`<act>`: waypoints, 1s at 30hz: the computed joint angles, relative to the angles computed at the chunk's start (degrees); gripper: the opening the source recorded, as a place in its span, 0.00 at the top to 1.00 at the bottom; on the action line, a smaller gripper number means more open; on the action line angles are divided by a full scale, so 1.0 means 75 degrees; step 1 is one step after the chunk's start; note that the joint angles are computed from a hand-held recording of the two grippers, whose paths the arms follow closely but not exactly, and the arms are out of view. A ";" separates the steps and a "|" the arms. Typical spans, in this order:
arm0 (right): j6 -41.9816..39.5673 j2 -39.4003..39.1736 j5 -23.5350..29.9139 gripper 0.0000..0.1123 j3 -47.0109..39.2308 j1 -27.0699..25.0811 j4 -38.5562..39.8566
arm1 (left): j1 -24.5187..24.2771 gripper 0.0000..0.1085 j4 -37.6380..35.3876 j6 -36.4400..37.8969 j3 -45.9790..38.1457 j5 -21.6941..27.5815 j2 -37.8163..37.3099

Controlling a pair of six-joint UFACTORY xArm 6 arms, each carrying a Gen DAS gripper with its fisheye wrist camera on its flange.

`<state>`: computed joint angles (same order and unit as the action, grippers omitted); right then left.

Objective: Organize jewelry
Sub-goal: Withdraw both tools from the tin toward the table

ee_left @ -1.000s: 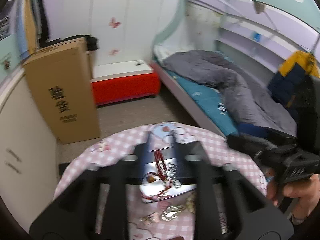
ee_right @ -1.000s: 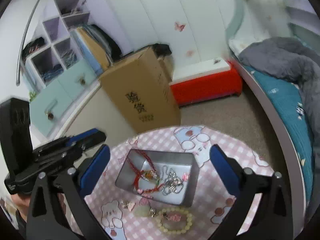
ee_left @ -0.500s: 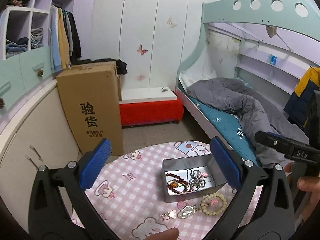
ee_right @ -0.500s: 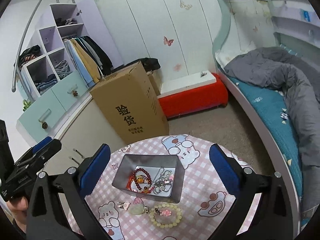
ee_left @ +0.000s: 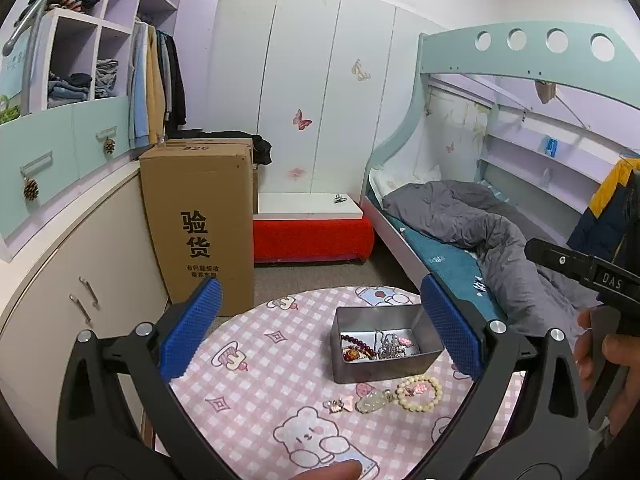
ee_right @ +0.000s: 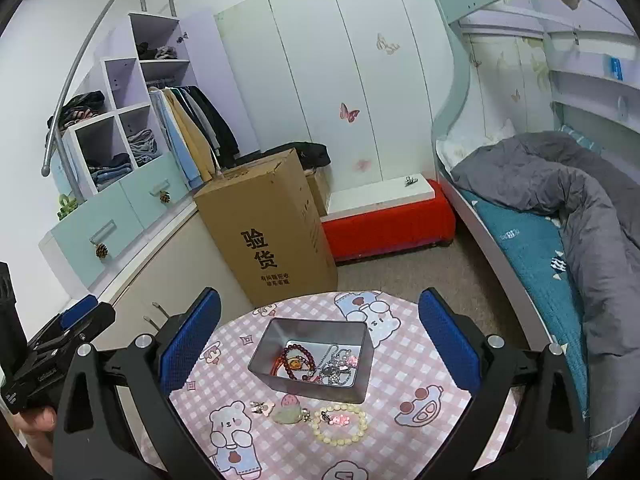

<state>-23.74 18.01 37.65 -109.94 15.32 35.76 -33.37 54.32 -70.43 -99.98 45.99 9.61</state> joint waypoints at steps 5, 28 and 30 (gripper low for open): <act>-0.0221 -0.0361 -0.0211 0.15 0.0437 0.0044 0.0055 | -0.0151 0.11 0.0318 -0.0223 0.0394 0.0189 -0.0316; -0.1036 -0.1612 -0.0170 0.15 0.2862 0.0138 -0.0162 | -0.0118 0.11 -0.0386 0.0002 0.2144 -0.0032 -0.0652; -0.1004 -0.1602 -0.0135 0.15 0.2967 0.0141 -0.0264 | -0.0108 0.11 -0.0492 0.0099 0.2122 -0.0045 -0.0518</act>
<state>-31.27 5.99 36.64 -87.69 16.37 33.78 -34.18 50.63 -69.70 -84.07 45.65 5.73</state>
